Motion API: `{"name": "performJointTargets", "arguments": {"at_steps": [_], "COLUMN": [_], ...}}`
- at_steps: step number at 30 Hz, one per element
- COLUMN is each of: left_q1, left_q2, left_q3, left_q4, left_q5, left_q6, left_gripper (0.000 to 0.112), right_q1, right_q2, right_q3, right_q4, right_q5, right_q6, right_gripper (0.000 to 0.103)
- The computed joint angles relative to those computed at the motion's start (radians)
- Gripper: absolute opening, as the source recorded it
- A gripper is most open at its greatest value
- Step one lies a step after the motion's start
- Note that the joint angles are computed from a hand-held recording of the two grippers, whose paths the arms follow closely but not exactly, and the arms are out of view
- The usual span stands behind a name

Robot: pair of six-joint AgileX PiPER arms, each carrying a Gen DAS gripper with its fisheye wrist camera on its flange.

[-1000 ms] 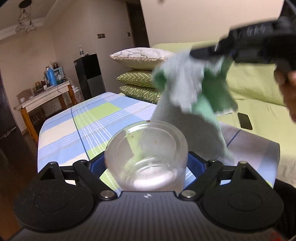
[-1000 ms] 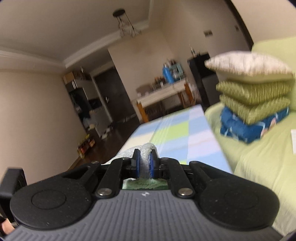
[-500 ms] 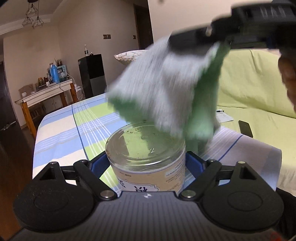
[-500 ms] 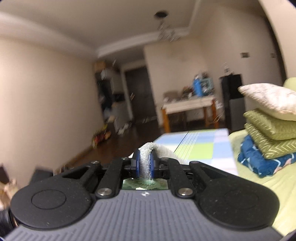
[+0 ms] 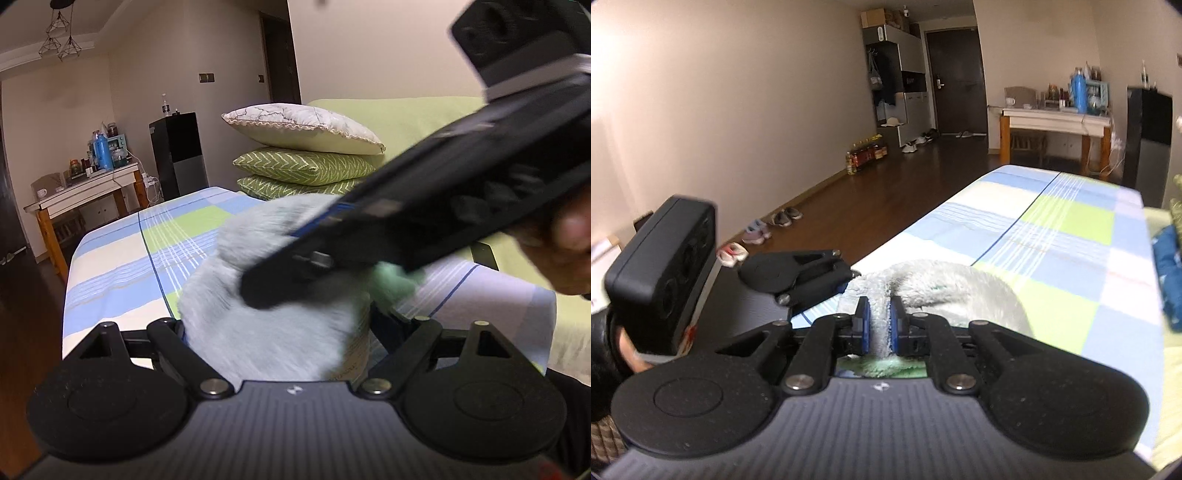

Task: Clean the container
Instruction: 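Hold the jar upright with the left tool while the right tool wipes its rim and inside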

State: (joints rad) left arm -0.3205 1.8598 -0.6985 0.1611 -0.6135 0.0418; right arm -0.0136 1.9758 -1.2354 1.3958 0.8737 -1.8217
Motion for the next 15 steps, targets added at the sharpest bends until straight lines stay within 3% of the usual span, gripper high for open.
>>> {"name": "performJointTargets", "arguments": {"at_steps": [8,15], "left_q1": [0.010,0.017], "left_q2": [-0.004,-0.005], "left_q3": [0.013,0.023], "left_q4": [0.021,0.032], "left_q5": [-0.014,-0.027], "left_q6": [-0.019,-0.023], "left_gripper": [0.087,0.087], "right_q1": [0.033,-0.034], "right_q2": [0.003,-0.131], "right_q3": [0.006,0.169], "right_q4": [0.119,0.078], "right_q5": [-0.185,-0.138], "right_q6": [-0.083,-0.189], "right_gripper": [0.006,0.009]}}
